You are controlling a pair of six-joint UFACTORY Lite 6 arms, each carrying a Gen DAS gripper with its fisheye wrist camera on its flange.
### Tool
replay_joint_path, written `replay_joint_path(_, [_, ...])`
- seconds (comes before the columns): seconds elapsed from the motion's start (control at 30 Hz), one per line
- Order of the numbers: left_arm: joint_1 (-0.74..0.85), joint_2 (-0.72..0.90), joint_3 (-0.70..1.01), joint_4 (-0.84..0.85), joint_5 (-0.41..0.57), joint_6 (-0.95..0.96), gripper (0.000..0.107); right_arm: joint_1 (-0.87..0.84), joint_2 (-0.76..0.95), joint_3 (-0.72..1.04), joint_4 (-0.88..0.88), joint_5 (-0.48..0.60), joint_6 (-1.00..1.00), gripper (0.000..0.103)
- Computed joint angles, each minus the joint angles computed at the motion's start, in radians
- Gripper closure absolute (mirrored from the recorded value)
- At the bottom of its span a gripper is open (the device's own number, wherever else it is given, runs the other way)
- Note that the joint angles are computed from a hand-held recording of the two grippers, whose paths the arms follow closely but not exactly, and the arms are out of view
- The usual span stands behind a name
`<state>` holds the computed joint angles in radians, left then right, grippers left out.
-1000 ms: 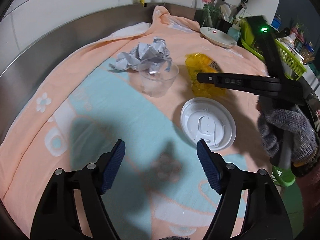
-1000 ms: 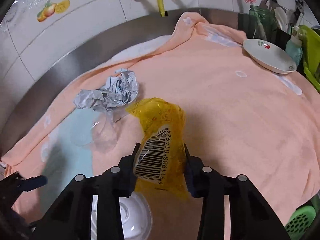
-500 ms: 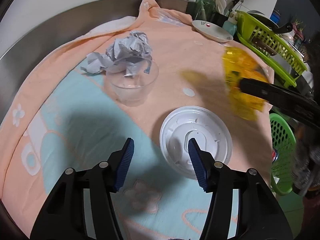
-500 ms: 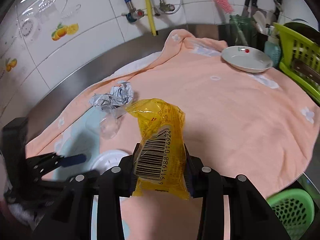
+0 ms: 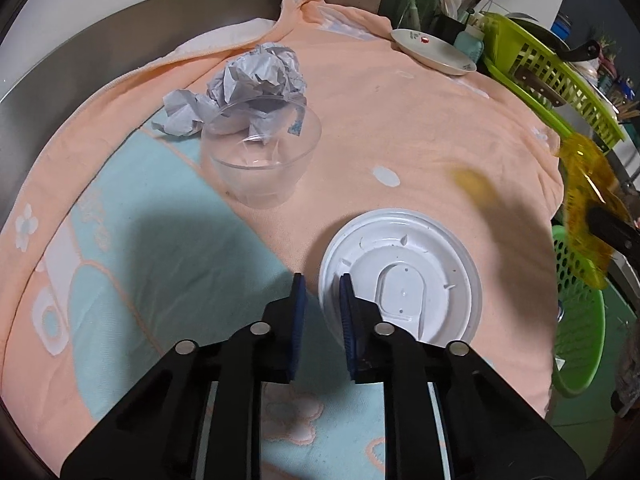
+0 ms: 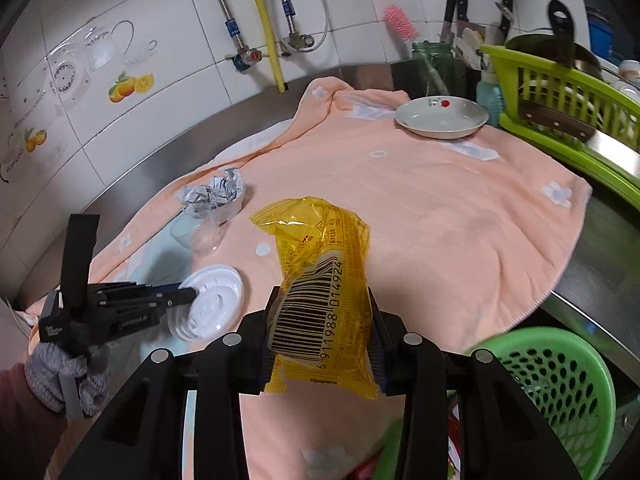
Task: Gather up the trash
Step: 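Grasp the white plastic lid with the left tool while the right tool carries the wrapper to the basket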
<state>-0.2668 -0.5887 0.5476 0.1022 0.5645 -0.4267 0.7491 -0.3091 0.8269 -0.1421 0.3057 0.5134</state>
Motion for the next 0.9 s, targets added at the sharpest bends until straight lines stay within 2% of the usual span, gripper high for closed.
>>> replay_joint_path(0.2, [0.011,-0.016,-0.009,-0.063,0.005,0.061,0.096,0.034,-0.183,-0.134,-0.113,0.060,0.150,0.066])
replay_joint_path(0.37, [0.051,-0.019,-0.015,-0.121,0.003,0.115,0.094,0.034,-0.326,-0.234,-0.124,0.127,0.178,0.066])
replay_joint_path(0.47, [0.070,-0.016,-0.013,-0.161,0.003,0.152,0.085,0.020,-0.412,-0.289,-0.108,0.160,0.176,0.066])
replay_joint_path(0.53, [0.070,-0.014,-0.009,-0.172,0.002,0.161,0.070,0.012,-0.458,-0.320,-0.113,0.185,0.184,0.066])
replay_joint_path(0.8, [0.065,0.013,0.001,-0.169,-0.016,0.171,0.071,-0.150,-0.630,-0.448,0.043,0.270,-0.005,0.066])
replay_joint_path(0.9, [0.060,0.016,0.001,-0.138,-0.022,0.152,0.083,-0.230,-0.702,-0.485,0.106,0.320,-0.095,0.066])
